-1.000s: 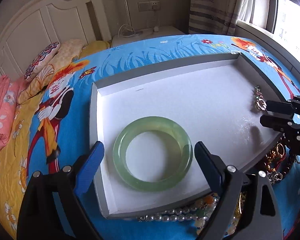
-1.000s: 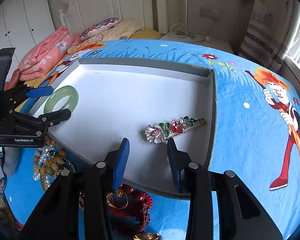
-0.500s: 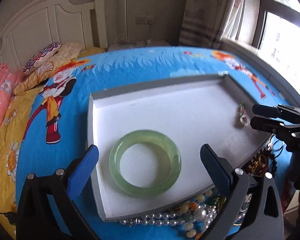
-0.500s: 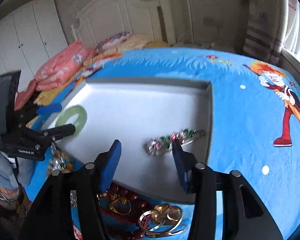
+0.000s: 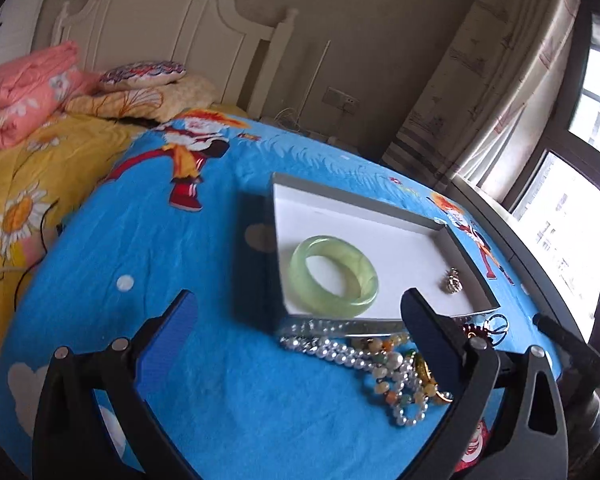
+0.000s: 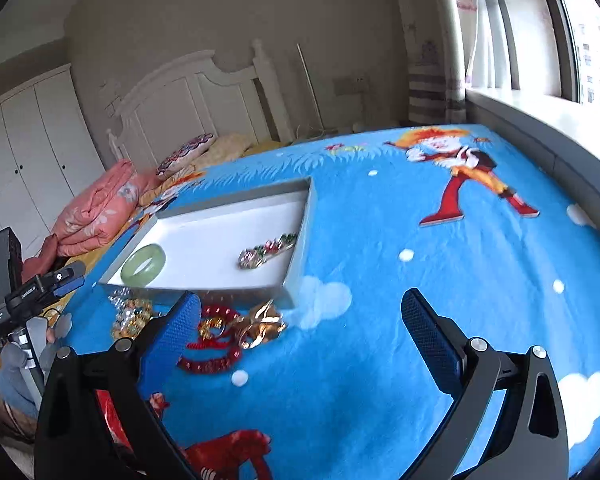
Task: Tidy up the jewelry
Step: 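Withdraw both grippers from the tray back toward the jewelry pile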
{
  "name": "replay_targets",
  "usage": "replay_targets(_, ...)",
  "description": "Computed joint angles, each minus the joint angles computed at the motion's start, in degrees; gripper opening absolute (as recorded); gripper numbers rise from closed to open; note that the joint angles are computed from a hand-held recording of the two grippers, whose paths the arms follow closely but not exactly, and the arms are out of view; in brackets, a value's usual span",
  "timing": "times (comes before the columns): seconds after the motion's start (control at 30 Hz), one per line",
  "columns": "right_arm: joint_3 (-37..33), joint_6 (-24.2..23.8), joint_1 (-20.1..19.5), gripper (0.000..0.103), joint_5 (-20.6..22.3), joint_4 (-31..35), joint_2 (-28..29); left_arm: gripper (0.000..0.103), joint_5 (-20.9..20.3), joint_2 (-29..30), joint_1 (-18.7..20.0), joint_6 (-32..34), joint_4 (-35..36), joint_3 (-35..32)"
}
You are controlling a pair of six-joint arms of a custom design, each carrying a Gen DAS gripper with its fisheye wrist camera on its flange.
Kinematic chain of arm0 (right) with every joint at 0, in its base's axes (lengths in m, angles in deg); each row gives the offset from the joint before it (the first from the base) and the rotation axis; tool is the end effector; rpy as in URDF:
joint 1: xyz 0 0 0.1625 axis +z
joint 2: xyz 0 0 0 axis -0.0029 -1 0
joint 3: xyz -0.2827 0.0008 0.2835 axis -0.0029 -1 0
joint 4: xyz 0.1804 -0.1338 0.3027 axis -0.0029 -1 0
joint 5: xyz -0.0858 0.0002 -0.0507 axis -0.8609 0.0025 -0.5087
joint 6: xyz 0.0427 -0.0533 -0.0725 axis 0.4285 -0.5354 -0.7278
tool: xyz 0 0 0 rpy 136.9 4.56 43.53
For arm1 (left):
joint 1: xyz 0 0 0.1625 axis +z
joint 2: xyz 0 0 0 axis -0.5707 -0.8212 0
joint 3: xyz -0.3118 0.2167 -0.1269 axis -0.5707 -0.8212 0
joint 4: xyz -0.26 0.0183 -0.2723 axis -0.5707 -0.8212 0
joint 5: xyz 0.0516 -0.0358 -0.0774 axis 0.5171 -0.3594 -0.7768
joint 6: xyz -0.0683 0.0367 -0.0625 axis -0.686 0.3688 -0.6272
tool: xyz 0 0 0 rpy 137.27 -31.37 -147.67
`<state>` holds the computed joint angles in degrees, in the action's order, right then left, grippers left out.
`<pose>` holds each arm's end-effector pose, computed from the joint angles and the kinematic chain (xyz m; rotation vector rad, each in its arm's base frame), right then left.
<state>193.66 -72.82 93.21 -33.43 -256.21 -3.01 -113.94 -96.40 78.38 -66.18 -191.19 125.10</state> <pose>0.1592 -0.5202 0.1051 0.9666 -2.6523 0.8417 -0.0359 -0.3384 0.2222 -0.0403 2.2988 -1.3498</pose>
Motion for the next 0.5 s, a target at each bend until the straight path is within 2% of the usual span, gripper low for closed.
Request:
replay_targets(0.13, -1.07, 0.41, 1.98, 0.080, -3.66, 1.99, 2.56, 0.101, -5.72, -4.43, 5.06, -3.42, 10.14, -1.86)
replay_targets(0.2, -2.13, 0.77, 3.01, 0.070, -5.94, 2.17, 3.89, 0.101, -7.62, -4.54, 6.37, -2.64, 9.12, -2.19)
replay_targets(0.3, -3.99, 2.12, 3.57, 0.067, -7.91, 4.34, 5.26, 0.101, -8.14, -4.55, 6.44, -2.20, 9.17, -2.34)
replay_targets(0.4, -4.48, 2.90, 3.24, 0.066, -6.69, 5.80, 4.98, 0.101, -8.98, -4.46, 6.64, -1.21, 8.68, -2.44)
replay_targets(0.5, -5.70, 3.40, 3.27, 0.058, -6.65, 8.22, 5.27, 0.101, -10.41, -4.76, 6.70, -0.33, 7.88, -2.38)
